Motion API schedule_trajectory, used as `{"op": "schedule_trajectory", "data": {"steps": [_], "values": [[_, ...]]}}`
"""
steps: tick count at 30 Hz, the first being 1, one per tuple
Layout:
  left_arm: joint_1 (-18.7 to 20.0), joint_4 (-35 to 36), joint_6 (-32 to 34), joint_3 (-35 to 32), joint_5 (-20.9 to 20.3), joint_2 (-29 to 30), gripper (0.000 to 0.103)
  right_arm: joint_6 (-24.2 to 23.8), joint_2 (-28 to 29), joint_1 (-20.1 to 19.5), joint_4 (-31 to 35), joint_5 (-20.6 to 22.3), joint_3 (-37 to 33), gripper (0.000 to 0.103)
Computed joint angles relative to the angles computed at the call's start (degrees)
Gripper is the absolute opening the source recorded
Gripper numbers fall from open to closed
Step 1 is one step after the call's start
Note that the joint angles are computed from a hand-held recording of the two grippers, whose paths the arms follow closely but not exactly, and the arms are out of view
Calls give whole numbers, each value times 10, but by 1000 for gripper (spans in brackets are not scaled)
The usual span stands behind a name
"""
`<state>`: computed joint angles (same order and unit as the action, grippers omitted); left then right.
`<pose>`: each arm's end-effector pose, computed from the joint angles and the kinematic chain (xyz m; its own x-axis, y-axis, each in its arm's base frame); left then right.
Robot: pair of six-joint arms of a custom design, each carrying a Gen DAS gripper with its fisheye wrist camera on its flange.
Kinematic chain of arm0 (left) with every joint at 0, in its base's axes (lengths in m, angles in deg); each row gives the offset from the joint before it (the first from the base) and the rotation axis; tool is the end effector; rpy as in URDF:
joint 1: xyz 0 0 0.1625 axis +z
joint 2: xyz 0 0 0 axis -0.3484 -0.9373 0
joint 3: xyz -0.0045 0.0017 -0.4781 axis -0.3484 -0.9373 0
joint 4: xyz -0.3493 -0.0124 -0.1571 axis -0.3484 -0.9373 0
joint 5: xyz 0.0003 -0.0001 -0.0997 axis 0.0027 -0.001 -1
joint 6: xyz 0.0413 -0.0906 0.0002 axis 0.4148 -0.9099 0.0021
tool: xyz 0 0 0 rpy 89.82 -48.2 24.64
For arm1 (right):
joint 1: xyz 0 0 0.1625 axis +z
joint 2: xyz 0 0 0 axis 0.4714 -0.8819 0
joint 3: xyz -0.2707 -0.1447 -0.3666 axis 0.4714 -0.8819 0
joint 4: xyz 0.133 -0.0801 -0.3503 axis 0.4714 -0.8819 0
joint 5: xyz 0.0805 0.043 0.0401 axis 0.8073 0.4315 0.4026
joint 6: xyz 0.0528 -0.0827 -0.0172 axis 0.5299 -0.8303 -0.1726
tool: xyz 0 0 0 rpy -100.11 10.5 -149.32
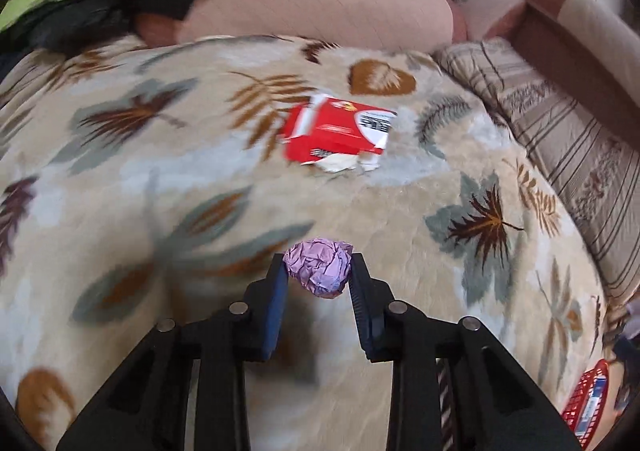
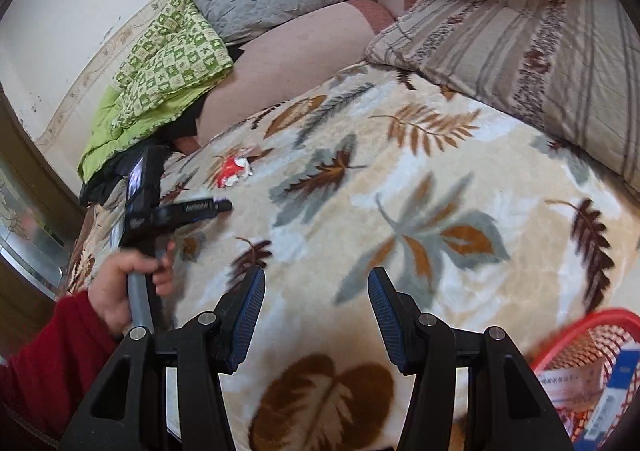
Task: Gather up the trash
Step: 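Grasp the purple foil ball with the left tool, then grasp the red box with the right tool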
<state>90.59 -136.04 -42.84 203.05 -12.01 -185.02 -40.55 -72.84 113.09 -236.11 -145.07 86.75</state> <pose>0.0617 -0.3826 0.3617 -0.8436 0.1197 -0.5234 0.3782 0.8245 -0.4209 0.3492 -0.1986 -0.0094 -0.9370 0.0089 0.3491 -0.2333 0.7278 -0.6448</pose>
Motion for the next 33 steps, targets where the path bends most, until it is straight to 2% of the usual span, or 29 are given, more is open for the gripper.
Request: {"op": "schedule_trajectory", "data": {"steps": [4, 7, 8, 10, 12, 17, 22, 24, 25, 26, 28, 31, 33], "values": [[-11, -14, -7, 24, 30, -50, 30, -63, -5, -42, 5, 58, -46, 58], [-11, -58, 24, 33, 41, -48, 30, -115, -1, -93, 23, 144, -99, 58], [-9, -74, 35, 37, 46, -46, 30, -122, 1, -105, 34, 160, -116, 58], [9, -85, 44, 30, 35, -35, 30, -142, 10, -139, 62, 213, -160, 58], [28, -80, 41, 17, 20, -26, 30, -152, 23, -165, 108, 246, -213, 58], [54, -105, 62, 1, 18, 3, 30, -171, 64, -209, 162, 274, -315, 58], [61, -104, 69, -4, 14, 10, 30, -153, 105, -251, 192, 300, -397, 57], [62, -103, 67, -4, 12, 10, 30, -145, 115, -260, 210, 308, -417, 40], [62, -102, 66, -3, 10, 9, 30, -141, 118, -264, 209, 321, -420, 24], [59, -106, 67, 0, 13, 7, 30, -139, 124, -267, 186, 341, -415, 20], [54, -114, 70, 6, 17, 1, 30, -146, 128, -258, 153, 343, -405, 13], [35, -129, 76, 23, 32, -11, 30, -159, 123, -227, 88, 318, -366, 7], [22, -127, 79, 34, 37, -24, 30, -161, 115, -201, 62, 280, -339, 7]]}}
